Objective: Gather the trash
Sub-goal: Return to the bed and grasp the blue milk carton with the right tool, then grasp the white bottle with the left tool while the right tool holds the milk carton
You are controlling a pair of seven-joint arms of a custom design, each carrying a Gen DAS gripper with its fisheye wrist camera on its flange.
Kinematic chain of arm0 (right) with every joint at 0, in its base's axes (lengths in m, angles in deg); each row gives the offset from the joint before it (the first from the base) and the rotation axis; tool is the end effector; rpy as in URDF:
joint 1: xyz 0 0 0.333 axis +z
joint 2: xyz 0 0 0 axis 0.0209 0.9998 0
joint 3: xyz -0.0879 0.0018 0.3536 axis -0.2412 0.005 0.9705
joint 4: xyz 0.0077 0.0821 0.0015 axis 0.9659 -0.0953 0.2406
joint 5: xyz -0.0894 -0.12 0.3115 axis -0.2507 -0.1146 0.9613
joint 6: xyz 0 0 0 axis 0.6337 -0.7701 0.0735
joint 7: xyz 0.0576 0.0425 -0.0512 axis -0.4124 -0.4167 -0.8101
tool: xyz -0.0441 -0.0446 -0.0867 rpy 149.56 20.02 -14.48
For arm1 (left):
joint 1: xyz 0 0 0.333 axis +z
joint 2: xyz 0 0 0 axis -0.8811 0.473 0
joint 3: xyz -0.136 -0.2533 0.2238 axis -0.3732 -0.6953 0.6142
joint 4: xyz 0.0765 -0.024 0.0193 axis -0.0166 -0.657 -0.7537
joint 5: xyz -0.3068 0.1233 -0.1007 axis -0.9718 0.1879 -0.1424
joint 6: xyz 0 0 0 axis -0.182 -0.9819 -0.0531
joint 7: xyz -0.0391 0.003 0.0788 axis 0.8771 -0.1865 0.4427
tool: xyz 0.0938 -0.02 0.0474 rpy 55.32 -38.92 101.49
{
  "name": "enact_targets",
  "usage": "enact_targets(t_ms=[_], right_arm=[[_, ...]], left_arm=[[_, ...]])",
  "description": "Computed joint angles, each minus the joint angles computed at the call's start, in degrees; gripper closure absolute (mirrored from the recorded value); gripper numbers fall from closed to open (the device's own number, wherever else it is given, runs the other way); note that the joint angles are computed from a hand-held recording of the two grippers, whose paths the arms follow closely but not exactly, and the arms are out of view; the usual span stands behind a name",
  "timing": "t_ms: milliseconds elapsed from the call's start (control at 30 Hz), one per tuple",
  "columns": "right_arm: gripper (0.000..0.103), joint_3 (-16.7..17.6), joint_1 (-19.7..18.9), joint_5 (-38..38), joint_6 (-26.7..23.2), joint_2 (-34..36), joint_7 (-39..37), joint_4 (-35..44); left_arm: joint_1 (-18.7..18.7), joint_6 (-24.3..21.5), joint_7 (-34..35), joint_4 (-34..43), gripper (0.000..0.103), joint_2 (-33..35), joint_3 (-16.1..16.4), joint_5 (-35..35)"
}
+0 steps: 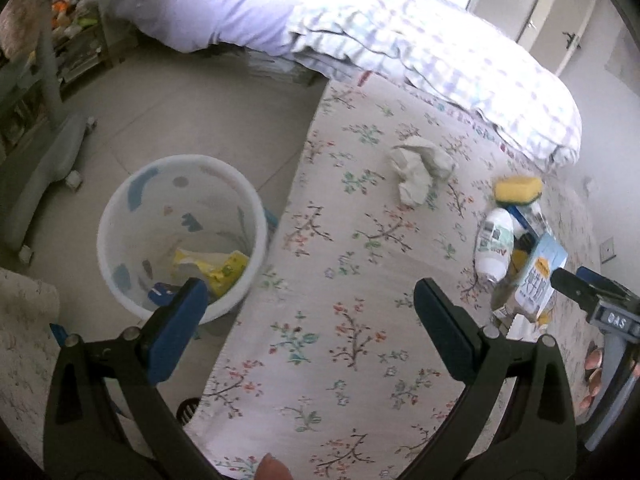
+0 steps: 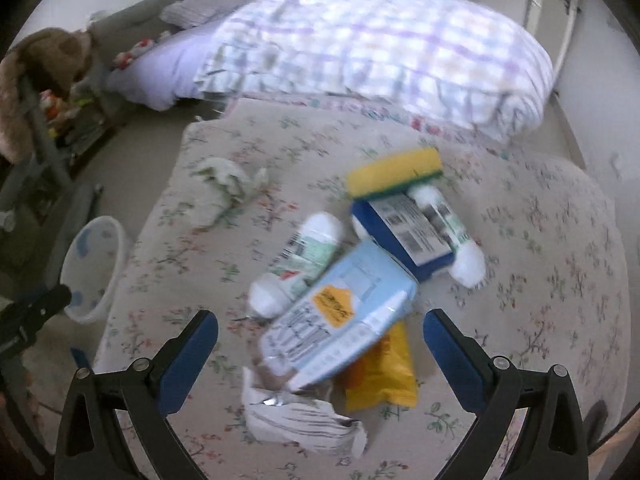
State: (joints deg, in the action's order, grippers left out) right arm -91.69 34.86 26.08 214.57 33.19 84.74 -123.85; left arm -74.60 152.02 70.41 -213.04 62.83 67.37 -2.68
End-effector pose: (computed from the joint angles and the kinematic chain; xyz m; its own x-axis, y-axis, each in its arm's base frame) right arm 0.5332 0.3064 0.4083 0.0868 -0.9930 -0.0798 -0.8762 -0.0380 -0.4804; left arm 0.4922 -0.2098 0.3980 0.1192 -0.9828 0.1408 -0.8484 -0.1745 -0.4997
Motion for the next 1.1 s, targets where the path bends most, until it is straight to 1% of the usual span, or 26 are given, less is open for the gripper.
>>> enact_targets(t_ms=[67, 167, 267, 400, 500, 567, 600, 633, 667, 733, 767, 800, 900, 1100], right_arm=[[0.0, 1.65, -1.97, 3.7, -0.4, 0.84, -0.99, 0.18], [0.0, 2.68, -3.12, 7.79, -1.38, 2.37, -1.79, 1.22], [0.0, 2.16, -2.51, 9.53, -3.39, 4.29, -1.7, 3.57], [0.0, 0.06, -0.31, 8.3, -6.63, 6.93, 0.54, 7.0], [0.0, 1.35, -1.54, 10.17, -9.23, 8.52, -0.16, 8.76], [0.002, 2.17, -2.48, 11.93, -9.64, 8.91, -0.41, 8.86], [0.009, 2.69, -3.14, 12.99, -8.84, 8.85, -0.79, 8.32], [0.02, 2.88, -3.34, 13.55, -7.87, 8.76, -1.08, 7.84], [0.026, 2.97, -3.44, 13.92, -7.06, 8.41, -1.53, 7.29], [0.044, 2.59, -3.18, 13.85, -5.81, 7.45, -2.3, 6.08], [0.049, 2.27, -3.02, 13.61, -4.93, 6.9, -2.56, 5.3], [0.056, 2.4, -3.31, 13.76, -3.82, 6.33, -3.31, 4.41], [0.065, 4.45, -5.79, 16.91, -1.16, 4.99, -6.89, 2.39], [0.065, 6.98, -9.66, 23.3, 3.57, 1.63, -14.75, -1.82]], left_arm=[[-0.34, -0.72, 0.55, 0.7, 0.001, 0.49, -0.38, -0.22], [-0.25, -1.45, 2.54, 1.24, 0.001, 1.02, -1.31, -2.14], [0.47, -1.07, 5.71, 1.18, 0.001, 1.49, -2.52, -6.02], [0.36, -0.87, 8.73, 1.2, 0.001, 1.9, -2.96, -9.37], [0.66, -0.96, 11.62, 1.31, 0.001, 2.08, -3.61, -12.12], [0.37, -0.98, 12.91, 1.55, 0.001, 2.16, -3.66, -13.15], [0.14, -1.04, 13.56, 1.8, 0.001, 2.25, -3.69, -13.41], [-0.2, -0.96, 13.76, 1.95, 0.001, 2.34, -3.46, -13.4], [-0.66, -0.9, 13.85, 2.23, 0.001, 2.45, -3.24, -13.21], [-0.79, -1.0, 15.14, 2.92, 0.001, 2.83, -3.79, -14.14], [-0.91, -1.11, 15.7, 3.27, 0.001, 3.09, -4.01, -14.66], [-1.02, -1.42, 16.51, 3.93, 0.001, 3.55, -4.46, -15.39], [-1.2, -2.16, 19.1, 5.6, 0.001, 4.9, -5.66, -17.79], [-3.43, -4.61, 21.48, 10.96, 0.001, 8.78, -6.45, -21.01]])
